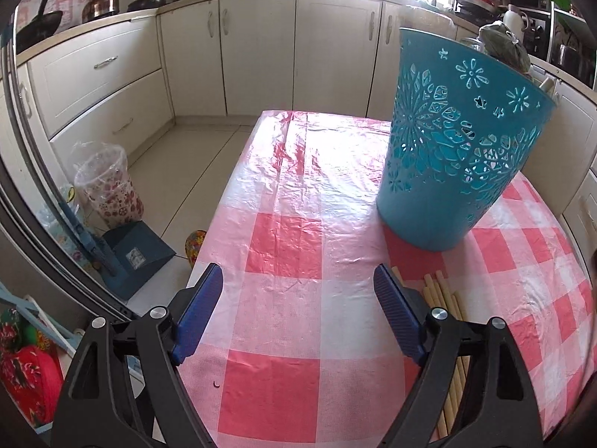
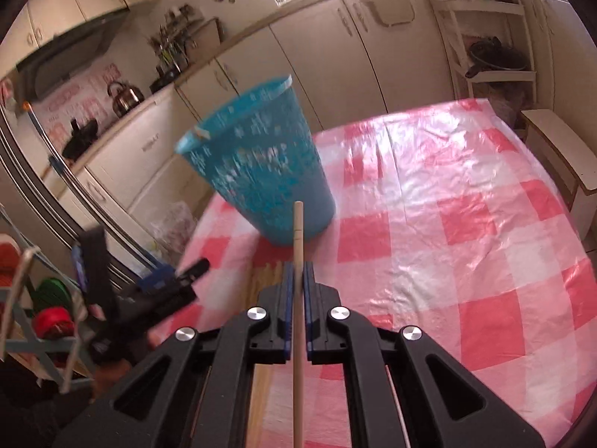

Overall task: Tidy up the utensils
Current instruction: 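Close the right gripper on a wooden chopstick and lift it, then carry the chopstick over the teal basket and open the right gripper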

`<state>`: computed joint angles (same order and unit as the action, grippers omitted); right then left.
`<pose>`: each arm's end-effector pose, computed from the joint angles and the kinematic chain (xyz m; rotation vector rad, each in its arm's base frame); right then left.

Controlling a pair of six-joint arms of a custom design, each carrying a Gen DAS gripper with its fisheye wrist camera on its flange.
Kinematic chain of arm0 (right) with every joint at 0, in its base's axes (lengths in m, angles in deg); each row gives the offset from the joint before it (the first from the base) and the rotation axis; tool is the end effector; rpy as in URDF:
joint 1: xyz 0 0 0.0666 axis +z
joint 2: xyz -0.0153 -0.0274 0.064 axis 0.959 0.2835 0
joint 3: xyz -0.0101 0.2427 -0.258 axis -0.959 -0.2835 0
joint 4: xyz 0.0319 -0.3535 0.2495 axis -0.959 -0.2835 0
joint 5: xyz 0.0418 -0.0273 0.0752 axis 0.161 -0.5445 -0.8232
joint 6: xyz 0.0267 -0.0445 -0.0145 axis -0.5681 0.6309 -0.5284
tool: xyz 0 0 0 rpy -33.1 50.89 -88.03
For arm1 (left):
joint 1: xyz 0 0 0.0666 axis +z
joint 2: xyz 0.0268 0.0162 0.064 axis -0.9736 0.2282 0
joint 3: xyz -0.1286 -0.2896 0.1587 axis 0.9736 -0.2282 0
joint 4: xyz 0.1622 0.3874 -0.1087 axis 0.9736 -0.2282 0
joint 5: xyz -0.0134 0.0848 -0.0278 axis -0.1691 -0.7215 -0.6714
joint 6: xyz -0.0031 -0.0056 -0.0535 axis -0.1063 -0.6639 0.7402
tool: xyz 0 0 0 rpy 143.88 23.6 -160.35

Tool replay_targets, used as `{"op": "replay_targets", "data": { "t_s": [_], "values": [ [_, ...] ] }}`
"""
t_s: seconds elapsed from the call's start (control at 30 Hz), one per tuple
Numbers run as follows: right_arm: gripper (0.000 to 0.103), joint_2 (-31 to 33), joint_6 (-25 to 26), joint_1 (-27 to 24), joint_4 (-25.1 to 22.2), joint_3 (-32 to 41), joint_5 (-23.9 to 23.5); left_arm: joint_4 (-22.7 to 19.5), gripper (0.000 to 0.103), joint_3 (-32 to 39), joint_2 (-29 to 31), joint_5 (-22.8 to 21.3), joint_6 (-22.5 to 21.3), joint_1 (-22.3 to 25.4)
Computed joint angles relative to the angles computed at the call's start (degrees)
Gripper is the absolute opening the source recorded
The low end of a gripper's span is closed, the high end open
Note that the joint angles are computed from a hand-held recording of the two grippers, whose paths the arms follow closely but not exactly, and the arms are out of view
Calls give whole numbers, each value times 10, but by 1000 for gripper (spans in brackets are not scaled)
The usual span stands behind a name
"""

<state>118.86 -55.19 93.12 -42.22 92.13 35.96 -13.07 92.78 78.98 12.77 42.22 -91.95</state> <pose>0.4010 0.1326 0.4664 0.6266 2.0814 0.3824 0.5971 -0.1684 0.3797 0.5646 2.3254 -0.2661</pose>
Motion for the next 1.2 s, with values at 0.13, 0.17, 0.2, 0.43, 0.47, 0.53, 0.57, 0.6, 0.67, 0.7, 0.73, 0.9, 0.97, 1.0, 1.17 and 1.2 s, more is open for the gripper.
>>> {"op": "replay_targets", "data": {
  "t_s": [0.13,0.17,0.2,0.43,0.47,0.53,0.57,0.6,0.67,0.7,0.73,0.9,0.97,1.0,1.17,1.2],
  "values": [
    [6,17,45,-13,54,61,9,0,79,-2,-1,1,-4,-2],
    [6,30,57,-17,67,81,14,1,79,-1,0,1,-4,-2],
    [6,50,70,-21,77,106,21,1,79,-2,-1,1,-4,-2],
    [6,179,148,-40,169,230,126,16,79,-11,-7,11,5,2],
    [6,195,159,-41,180,241,146,18,79,-11,-7,12,7,3],
    [6,212,170,-40,181,250,173,20,79,-12,-7,13,7,3],
    [6,224,169,-42,173,259,178,20,79,-11,-7,14,6,4],
    [6,229,165,-43,163,262,177,20,79,-11,-7,15,6,4],
    [7,239,162,-45,144,268,167,19,79,-11,-7,18,6,5],
    [7,240,165,-44,138,266,165,19,79,-10,-6,19,7,5],
    [7,240,168,-43,135,263,162,19,79,-9,-6,21,9,5],
    [14,228,158,-41,112,248,144,19,79,-7,-3,24,13,7],
    [18,215,156,-36,115,237,147,18,80,-6,-2,23,14,7],
    [19,207,157,-32,117,231,151,17,80,-5,-1,23,14,7],
    [26,116,161,16,143,144,204,14,81,-2,2,26,18,9],
    [26,99,150,30,134,126,217,13,81,-2,2,26,19,9]
  ]
}}
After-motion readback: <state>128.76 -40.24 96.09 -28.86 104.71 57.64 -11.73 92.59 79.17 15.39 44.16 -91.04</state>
